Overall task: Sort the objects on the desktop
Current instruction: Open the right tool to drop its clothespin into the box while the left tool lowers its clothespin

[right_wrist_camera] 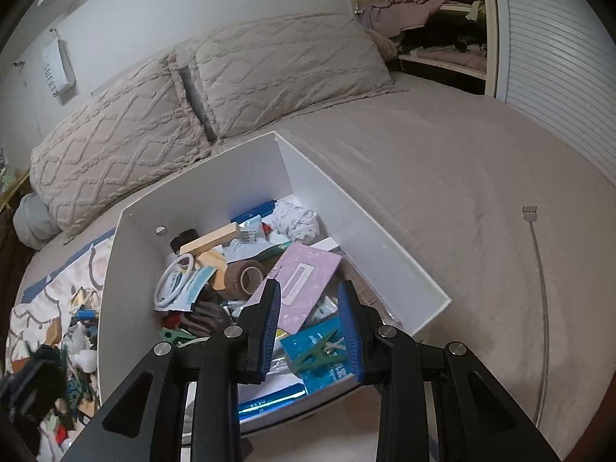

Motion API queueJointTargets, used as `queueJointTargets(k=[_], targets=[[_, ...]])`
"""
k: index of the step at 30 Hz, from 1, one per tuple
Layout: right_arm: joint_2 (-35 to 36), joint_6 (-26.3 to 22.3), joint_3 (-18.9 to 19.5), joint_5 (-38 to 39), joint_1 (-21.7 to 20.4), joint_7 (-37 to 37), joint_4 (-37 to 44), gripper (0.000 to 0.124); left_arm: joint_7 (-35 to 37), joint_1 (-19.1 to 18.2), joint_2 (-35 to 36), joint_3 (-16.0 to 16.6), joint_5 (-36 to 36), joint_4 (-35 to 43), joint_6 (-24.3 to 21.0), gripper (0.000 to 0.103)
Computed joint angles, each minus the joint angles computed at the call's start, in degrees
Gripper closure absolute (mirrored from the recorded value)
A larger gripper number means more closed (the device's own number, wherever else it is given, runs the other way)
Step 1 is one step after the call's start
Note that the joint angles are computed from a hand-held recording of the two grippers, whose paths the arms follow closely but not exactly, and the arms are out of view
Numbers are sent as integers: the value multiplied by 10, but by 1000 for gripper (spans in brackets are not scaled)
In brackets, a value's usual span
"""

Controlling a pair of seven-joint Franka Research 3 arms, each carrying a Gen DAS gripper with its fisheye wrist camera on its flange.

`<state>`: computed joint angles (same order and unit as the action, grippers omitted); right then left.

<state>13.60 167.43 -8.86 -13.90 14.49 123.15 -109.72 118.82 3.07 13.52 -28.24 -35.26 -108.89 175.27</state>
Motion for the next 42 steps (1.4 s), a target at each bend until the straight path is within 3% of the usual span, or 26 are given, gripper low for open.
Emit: queueJointTargets(k=[4, 16, 23, 27, 34, 42], targets=[[-10, 9, 1, 2, -3, -1, -11, 93, -57, -30, 17, 35, 55, 19, -20, 86], [-29, 24, 10, 0, -8, -16, -31, 93, -195, -66, 64, 80, 196, 77, -91, 86], [-27, 17, 19, 8, -9, -30, -28, 93, -246, -74, 83, 94, 238, 102, -138, 86], [-23, 20, 47, 71, -25, -91, -26, 93, -270, -83, 96, 105, 265, 126, -167, 86], [-12, 4, 45, 101, -19, -122, -15, 93, -299, -98, 126, 117, 305, 180, -220, 86], [1, -27, 30, 78, -5, -108, 0, 93, -333, -120, 148, 138, 358, 217, -271, 86]])
